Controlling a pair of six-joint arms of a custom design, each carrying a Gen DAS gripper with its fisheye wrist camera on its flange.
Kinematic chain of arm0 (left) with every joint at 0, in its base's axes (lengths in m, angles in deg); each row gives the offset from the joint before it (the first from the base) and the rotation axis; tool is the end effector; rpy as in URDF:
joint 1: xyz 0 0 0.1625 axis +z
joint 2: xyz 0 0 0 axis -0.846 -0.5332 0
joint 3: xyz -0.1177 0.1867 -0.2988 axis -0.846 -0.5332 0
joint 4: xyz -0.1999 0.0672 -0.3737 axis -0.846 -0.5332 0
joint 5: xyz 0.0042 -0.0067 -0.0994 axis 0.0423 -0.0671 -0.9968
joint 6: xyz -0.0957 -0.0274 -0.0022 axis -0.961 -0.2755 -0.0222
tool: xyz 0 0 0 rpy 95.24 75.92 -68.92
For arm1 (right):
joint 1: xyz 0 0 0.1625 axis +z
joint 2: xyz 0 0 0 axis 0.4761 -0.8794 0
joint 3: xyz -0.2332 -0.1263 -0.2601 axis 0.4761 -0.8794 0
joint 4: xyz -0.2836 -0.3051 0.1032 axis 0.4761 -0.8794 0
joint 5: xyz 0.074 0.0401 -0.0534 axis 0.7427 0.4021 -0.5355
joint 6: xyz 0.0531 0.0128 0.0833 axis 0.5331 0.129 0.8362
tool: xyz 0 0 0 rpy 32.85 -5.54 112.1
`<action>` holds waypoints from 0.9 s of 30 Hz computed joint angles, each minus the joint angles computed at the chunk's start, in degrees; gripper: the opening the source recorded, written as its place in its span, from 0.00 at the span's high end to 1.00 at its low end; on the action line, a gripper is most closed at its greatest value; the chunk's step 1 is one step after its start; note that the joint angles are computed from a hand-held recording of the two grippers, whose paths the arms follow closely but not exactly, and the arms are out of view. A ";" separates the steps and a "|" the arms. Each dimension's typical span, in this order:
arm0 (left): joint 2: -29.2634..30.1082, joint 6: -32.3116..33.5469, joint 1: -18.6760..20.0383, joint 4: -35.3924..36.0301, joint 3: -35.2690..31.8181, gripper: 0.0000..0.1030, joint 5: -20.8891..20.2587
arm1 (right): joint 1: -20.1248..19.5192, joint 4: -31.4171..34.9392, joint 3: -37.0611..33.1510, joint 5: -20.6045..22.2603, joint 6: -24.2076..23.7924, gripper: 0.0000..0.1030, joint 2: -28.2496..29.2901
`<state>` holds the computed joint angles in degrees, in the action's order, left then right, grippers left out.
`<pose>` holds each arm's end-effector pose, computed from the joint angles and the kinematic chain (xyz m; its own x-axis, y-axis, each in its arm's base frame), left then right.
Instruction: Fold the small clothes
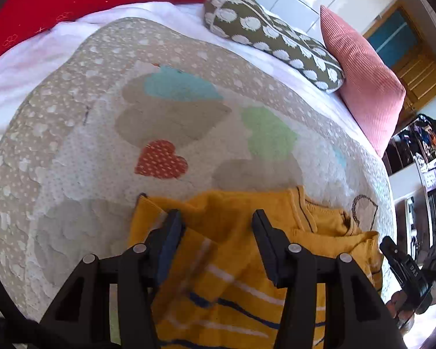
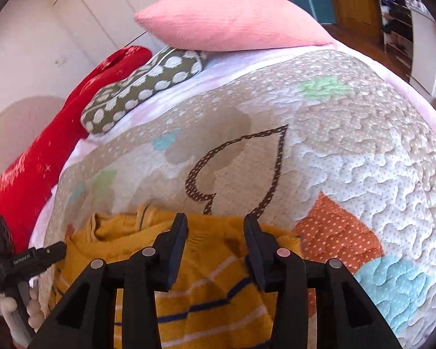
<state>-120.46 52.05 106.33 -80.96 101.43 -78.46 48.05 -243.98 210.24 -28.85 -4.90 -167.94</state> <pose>-0.2158 -0.5160 0.1260 -0.9219 0.1326 -0.3641 0.2521 0.9188 -0.3036 0.0274 -0.3051 0.3090 -0.8525 0.4218 0.3087 0.0299 0.6290 -0.7769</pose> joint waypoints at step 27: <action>-26.19 -6.45 -8.89 11.38 22.74 0.44 6.43 | 27.77 14.69 4.22 -24.40 3.78 0.54 -6.76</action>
